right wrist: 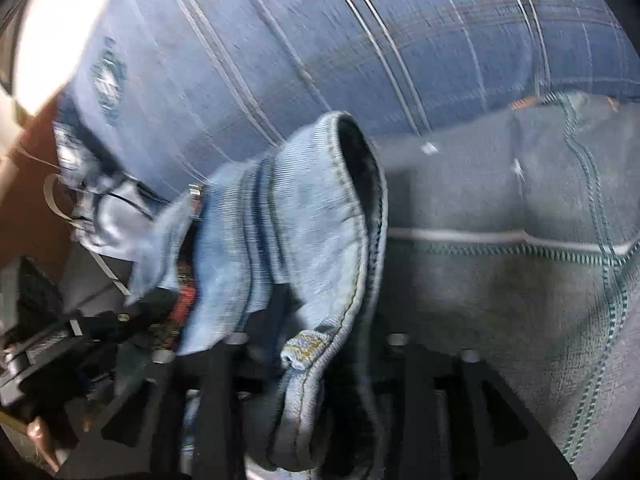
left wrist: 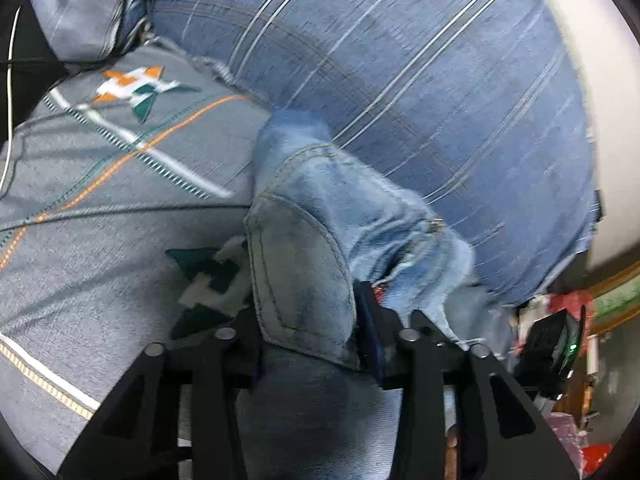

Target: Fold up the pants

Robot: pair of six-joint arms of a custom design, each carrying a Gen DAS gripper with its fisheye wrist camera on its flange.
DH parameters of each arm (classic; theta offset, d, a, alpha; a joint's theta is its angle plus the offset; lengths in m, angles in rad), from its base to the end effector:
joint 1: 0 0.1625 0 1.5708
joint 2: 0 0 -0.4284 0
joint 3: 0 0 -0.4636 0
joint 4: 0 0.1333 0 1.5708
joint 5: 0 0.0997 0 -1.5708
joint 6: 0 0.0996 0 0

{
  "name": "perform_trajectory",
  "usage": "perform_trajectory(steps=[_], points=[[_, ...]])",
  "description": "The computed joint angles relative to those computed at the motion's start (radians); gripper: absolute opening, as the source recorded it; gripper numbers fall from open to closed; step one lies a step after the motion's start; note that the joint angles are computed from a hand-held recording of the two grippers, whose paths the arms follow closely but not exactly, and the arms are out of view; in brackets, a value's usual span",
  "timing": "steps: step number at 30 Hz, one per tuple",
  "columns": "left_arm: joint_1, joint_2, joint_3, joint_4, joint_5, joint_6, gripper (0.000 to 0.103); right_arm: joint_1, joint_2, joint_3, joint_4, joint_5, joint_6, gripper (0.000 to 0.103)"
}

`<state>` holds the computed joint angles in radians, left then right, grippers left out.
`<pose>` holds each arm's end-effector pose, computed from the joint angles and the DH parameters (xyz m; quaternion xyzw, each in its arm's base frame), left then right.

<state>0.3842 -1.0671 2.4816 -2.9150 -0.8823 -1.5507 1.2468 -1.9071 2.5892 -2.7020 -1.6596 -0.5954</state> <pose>-0.2721 -0.3221 -0.0040 -0.1587 0.9273 -0.3238 0.1001 0.0061 -0.3727 0.2286 0.1220 -0.9663 0.1802 0.1375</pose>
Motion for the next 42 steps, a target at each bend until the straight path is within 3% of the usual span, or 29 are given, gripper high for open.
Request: perform_trajectory(steps=[1,2,3,6,11,13,15,18,21,23,25,27,30,32,34,36,38,42], points=[[0.002,-0.004,-0.014,0.080,-0.003,-0.026,0.056,-0.005,0.010,-0.001,-0.002,-0.011,0.008,0.052],[-0.002,-0.007,-0.018,0.118,0.001,-0.039,0.064,-0.024,0.004,-0.002,0.020,0.012,0.020,0.052],[-0.010,-0.015,-0.017,0.147,0.006,-0.050,0.066,-0.039,-0.014,-0.006,0.052,0.043,0.036,0.053],[-0.046,-0.063,0.012,0.146,0.011,-0.052,0.067,-0.041,-0.095,-0.002,0.139,0.082,0.062,0.057],[-0.112,-0.155,0.042,0.274,-0.024,-0.132,0.068,-0.019,-0.259,0.040,0.224,0.015,0.045,0.065],[-0.128,-0.156,0.055,0.246,-0.040,-0.148,0.068,-0.043,-0.298,0.042,0.276,0.024,0.038,0.066],[-0.121,-0.125,0.043,0.228,-0.077,-0.135,0.069,-0.057,-0.310,0.047,0.296,0.012,0.032,0.067],[-0.099,-0.074,0.020,0.216,-0.104,-0.126,0.068,-0.065,-0.235,0.030,0.295,-0.019,0.054,0.066],[-0.109,-0.062,0.018,0.191,-0.089,-0.125,0.054,-0.064,-0.221,0.034,0.281,-0.028,0.037,0.060],[-0.127,-0.061,0.010,0.213,-0.069,-0.120,0.039,-0.049,-0.244,0.045,0.275,-0.025,0.024,0.044],[-0.164,-0.065,0.006,0.249,-0.016,-0.136,0.032,-0.034,-0.302,0.065,0.274,0.010,-0.014,0.036],[-0.199,-0.080,0.017,0.247,0.050,-0.141,0.028,-0.033,-0.350,0.077,0.281,0.062,-0.041,0.034],[-0.242,-0.105,0.041,0.233,0.140,-0.151,0.027,-0.087,-0.442,0.090,0.322,0.203,-0.114,0.032],[-0.240,-0.108,0.033,0.280,0.154,-0.152,0.027,-0.095,-0.436,0.080,0.332,0.241,-0.131,0.032],[-0.210,-0.098,0.015,0.328,0.127,-0.145,0.028,-0.071,-0.373,0.070,0.299,0.194,-0.099,0.032],[-0.150,-0.075,-0.030,0.427,0.036,-0.130,0.036,-0.025,-0.266,0.045,0.294,0.054,-0.043,0.034],[-0.116,-0.070,-0.043,0.487,-0.029,-0.136,0.049,-0.010,-0.211,0.043,0.283,-0.045,-0.016,0.047],[-0.123,-0.136,0.006,0.426,-0.011,-0.153,0.057,-0.041,-0.254,0.021,0.367,0.029,0.001,0.056]])
